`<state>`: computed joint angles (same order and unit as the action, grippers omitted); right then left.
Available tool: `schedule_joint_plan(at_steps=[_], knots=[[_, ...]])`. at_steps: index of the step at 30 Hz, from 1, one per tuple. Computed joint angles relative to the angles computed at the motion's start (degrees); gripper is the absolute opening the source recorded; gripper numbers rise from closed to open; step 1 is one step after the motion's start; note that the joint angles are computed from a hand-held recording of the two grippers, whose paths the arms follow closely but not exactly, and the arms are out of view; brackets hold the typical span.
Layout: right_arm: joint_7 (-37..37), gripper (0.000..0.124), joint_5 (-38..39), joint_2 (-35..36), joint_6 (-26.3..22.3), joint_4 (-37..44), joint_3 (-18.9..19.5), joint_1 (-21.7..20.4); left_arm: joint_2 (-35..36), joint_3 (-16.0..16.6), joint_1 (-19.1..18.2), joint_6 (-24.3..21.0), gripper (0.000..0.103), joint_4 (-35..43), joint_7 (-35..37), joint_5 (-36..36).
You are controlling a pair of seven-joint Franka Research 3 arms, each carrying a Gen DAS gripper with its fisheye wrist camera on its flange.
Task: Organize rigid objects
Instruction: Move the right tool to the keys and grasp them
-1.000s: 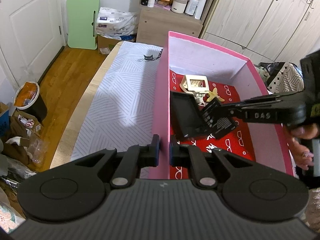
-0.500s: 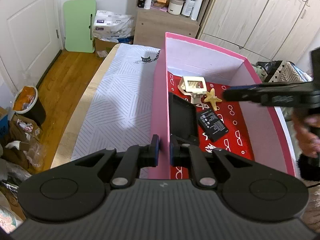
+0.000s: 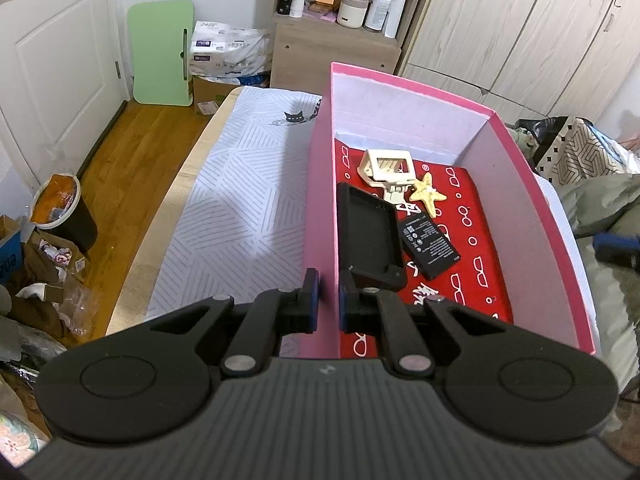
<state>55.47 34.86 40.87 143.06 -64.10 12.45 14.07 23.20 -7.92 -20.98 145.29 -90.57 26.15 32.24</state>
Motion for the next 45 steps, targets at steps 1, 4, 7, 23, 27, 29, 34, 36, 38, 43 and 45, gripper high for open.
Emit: schedule_joint_plan(at_steps=[1, 4, 7, 23, 27, 29, 34, 36, 38, 43, 45], knots=[[-0.86, 0.036, 0.78, -1.73, 1.35, -3.39, 0.19, -0.64, 0.03, -0.03, -0.04, -0.27, 0.009, 0.12, 0.20, 0.01], [-3.92, 0.037, 3.50, -5.27, 4.56, -11.02, 0.89, -2.37, 0.14, 0.10, -0.60, -1.40, 0.009, 0.51, 0.62, 0.94], [-6.95, 0.037, 5.44, -7.29, 7.67, -16.57, 1.00, -3.27, 0.31, 0.28, -1.24, -2.49, 0.009, 0.85, 0.37, 2.01], [-2.75, 0.049, 7.28, -3.35, 10.67, -18.26, 1.36, -2.72, 0.25, 0.05, -1.56, -3.43, 0.009, 0.59, -0.79, 3.27], [0.06, 0.029, 6.23, -1.76, 12.26, -16.19, 0.78, -1.62, 0.26, 0.08, -1.59, -3.34, 0.009, 0.56, -0.95, 3.36], [0.11, 0.021, 6.63, -1.55, 13.44, -16.06, 1.56, -2.24, 0.26, 0.01, -1.52, -3.30, 0.009, 0.54, -0.84, 3.20], [-0.69, 0.008, 10.79, -1.20, 12.63, -15.25, 4.59, -5.60, 0.13, -0.12, -1.32, -2.75, 0.009, 0.21, -0.50, 2.81], [-1.43, 0.008, 12.71, -0.92, 12.11, -14.61, 5.24, -6.37, 0.18, -0.08, -1.30, -2.65, 0.009, 0.24, -0.50, 2.76], [-2.06, 0.008, 14.19, -1.02, 12.22, -14.42, 5.51, -6.62, 0.20, -0.11, -1.25, -2.51, 0.009, 0.23, -0.41, 2.61], [-5.67, 0.008, 17.62, -1.99, 13.36, -13.85, 6.66, -7.14, 0.09, -0.07, -1.16, -2.30, 0.009, 0.04, -0.26, 2.46], [-7.80, 0.008, 19.16, -2.62, 13.83, -13.59, 7.25, -7.24, 0.13, -0.04, -1.20, -2.28, 0.009, 0.08, -0.32, 2.47]])
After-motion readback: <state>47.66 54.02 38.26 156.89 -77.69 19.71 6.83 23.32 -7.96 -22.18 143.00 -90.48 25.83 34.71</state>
